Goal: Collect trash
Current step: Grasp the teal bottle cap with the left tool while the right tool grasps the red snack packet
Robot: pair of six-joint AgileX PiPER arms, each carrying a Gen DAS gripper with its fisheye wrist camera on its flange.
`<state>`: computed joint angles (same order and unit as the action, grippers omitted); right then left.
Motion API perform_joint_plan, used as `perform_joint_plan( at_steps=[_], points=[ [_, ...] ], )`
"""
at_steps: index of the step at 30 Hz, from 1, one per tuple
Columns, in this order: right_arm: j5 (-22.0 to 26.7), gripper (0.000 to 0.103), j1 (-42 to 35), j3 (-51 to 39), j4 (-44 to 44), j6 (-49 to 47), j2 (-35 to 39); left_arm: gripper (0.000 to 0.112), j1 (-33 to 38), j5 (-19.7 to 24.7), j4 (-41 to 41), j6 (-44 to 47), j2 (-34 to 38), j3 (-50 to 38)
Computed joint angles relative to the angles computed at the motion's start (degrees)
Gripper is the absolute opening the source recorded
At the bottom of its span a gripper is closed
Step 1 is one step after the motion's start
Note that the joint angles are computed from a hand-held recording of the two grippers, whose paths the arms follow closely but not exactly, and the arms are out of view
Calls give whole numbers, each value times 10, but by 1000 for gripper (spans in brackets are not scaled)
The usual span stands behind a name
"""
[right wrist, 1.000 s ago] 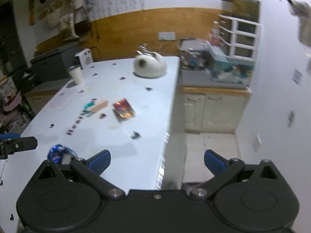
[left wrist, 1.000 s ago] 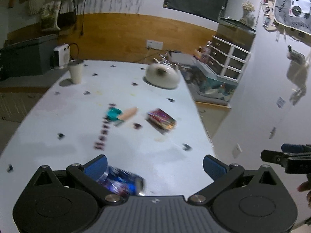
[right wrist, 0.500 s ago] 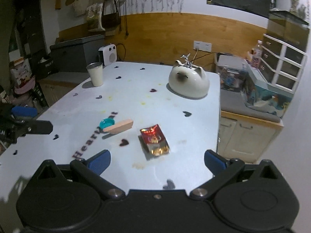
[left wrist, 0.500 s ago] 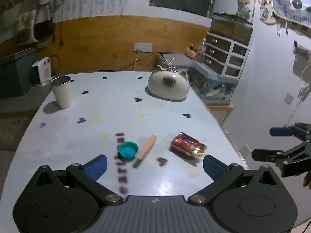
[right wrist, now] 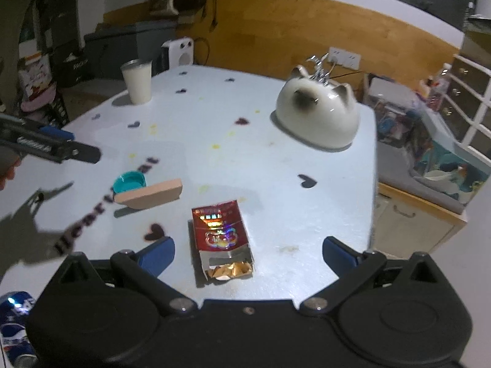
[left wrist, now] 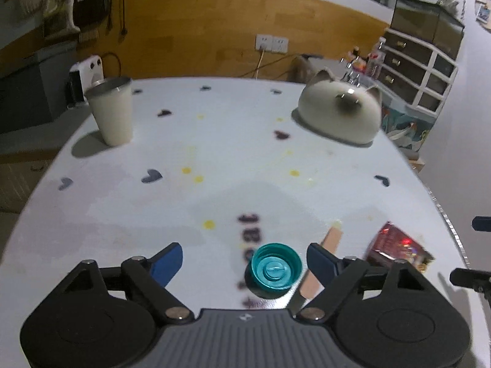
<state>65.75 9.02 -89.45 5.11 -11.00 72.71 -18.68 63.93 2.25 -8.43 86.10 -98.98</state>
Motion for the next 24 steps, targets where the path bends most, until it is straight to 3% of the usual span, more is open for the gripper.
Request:
perform_joint_plan(
  at_steps=[13, 19, 24],
  points=[
    [-70, 99, 20, 44, 7, 4, 64, 80, -46, -102, 13, -43, 15, 78],
    [-82, 93, 26, 48, 12, -4, 86, 75, -33, -113, 10, -75, 13, 84],
    [-86, 77, 33, 55, 14, 0, 90, 73, -47, -80, 35, -82, 31, 67]
  ],
)
